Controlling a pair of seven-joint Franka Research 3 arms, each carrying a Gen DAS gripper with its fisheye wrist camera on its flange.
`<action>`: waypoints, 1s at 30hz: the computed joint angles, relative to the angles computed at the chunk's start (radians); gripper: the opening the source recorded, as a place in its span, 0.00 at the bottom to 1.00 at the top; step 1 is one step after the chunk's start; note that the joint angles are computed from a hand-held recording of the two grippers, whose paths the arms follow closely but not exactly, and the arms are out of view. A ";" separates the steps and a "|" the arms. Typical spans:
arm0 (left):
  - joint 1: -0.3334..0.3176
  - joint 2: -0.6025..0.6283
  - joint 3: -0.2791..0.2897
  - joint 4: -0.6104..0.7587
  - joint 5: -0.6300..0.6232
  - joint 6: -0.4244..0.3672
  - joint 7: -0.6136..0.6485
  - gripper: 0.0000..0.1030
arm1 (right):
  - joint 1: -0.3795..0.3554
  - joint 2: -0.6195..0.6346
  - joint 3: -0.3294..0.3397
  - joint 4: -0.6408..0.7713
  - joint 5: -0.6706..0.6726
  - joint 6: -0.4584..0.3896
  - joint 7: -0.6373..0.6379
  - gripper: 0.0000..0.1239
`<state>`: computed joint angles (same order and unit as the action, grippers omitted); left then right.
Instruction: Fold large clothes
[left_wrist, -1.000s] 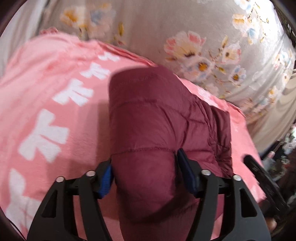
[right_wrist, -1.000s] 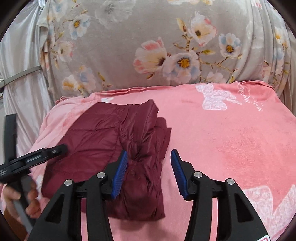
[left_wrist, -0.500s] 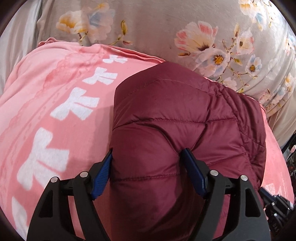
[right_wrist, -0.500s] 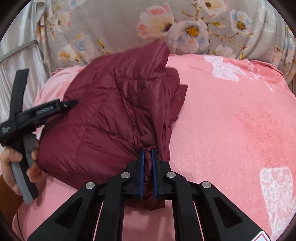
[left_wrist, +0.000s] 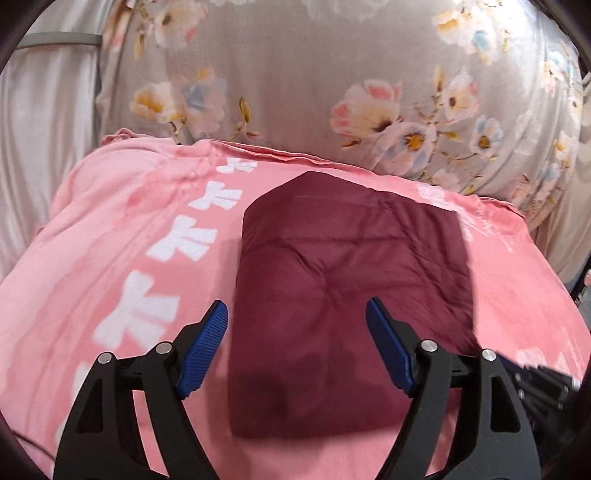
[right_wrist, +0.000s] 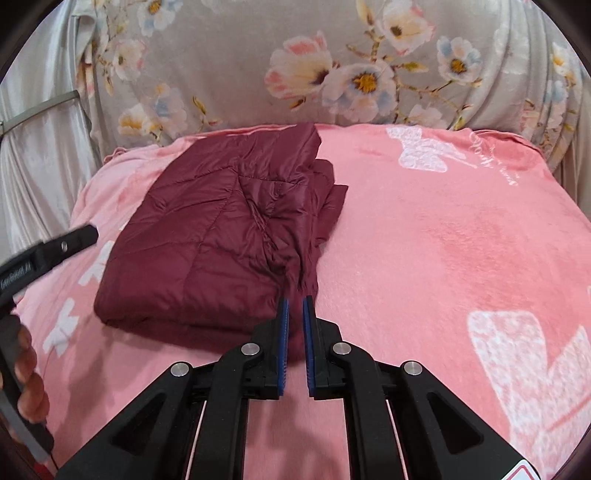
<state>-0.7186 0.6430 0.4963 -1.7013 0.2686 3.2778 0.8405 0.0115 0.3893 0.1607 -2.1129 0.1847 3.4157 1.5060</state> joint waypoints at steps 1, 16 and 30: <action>-0.034 -0.031 0.021 -0.054 -0.001 0.014 -0.007 0.74 | -0.004 -0.016 0.005 -0.032 0.001 0.020 0.004 0.09; -0.467 0.021 0.338 -0.287 -0.129 -0.050 -0.138 0.74 | 0.152 -0.047 -0.108 -0.230 0.097 0.148 -0.039 0.15; -0.499 0.039 0.372 -0.297 0.004 -0.105 -0.339 0.74 | 0.313 -0.018 -0.181 -0.191 0.379 0.170 -0.265 0.21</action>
<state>-1.2180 0.6816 0.8685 -1.9987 0.2729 3.1730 0.5019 0.3246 0.3714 -0.0199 -2.3037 0.5635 3.5861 1.2406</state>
